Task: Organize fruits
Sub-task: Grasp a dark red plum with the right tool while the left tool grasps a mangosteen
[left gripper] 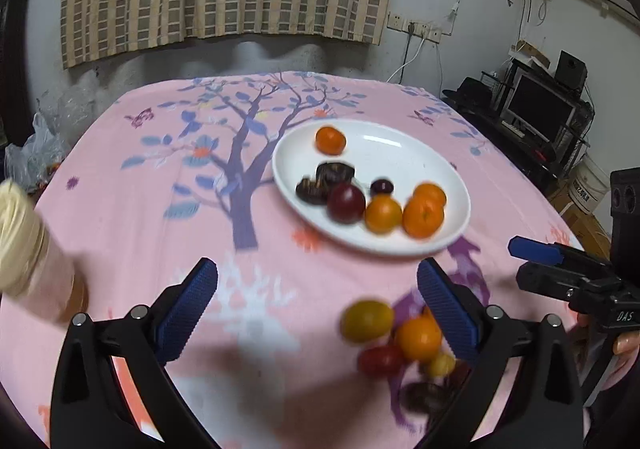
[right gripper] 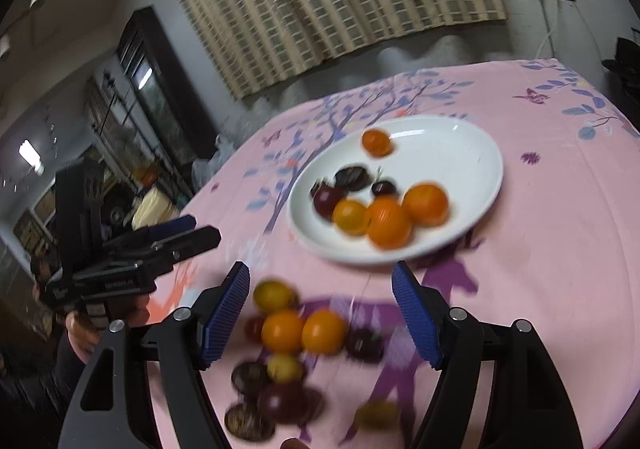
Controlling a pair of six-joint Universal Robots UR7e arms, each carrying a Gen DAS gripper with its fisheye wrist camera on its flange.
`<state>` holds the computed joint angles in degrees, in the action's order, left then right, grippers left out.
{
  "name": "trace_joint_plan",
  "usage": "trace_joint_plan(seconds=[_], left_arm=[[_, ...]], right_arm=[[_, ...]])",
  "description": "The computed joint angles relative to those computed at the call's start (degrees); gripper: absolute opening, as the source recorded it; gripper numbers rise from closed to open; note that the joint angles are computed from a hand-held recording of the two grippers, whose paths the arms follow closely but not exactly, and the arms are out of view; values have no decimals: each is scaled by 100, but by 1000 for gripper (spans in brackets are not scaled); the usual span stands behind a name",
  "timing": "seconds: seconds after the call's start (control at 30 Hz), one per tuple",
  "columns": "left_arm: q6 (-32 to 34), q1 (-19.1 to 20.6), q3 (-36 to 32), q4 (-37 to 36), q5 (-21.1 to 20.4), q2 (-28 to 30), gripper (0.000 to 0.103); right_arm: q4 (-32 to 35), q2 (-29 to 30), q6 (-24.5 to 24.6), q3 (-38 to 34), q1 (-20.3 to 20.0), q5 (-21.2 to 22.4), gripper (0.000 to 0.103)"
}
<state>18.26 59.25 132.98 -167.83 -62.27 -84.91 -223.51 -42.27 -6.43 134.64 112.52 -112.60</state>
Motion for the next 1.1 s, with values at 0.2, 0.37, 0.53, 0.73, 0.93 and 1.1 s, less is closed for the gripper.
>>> trace_joint_plan(seconds=[0.2, 0.37, 0.53, 0.73, 0.93, 1.1], left_arm=[[7, 131, 485, 305, 288, -478, 98], [-292, 303, 422, 372, 53, -650, 98], [-431, 356, 358, 507, -28, -686, 98], [-304, 239, 465, 403, 46, -733, 98], [-234, 174, 527, 437, 64, -772, 98], [-272, 258, 407, 1237, -412, -925, 98]], right_arm=[[347, 240, -145, 79, 472, -397, 73], [667, 332, -149, 20, 598, -613, 56], [1028, 383, -132, -60, 623, -792, 54], [1310, 399, -60, -93, 589, -859, 54], [1362, 413, -85, -101, 569, -852, 39], [1019, 190, 128, 97, 396, -461, 39]])
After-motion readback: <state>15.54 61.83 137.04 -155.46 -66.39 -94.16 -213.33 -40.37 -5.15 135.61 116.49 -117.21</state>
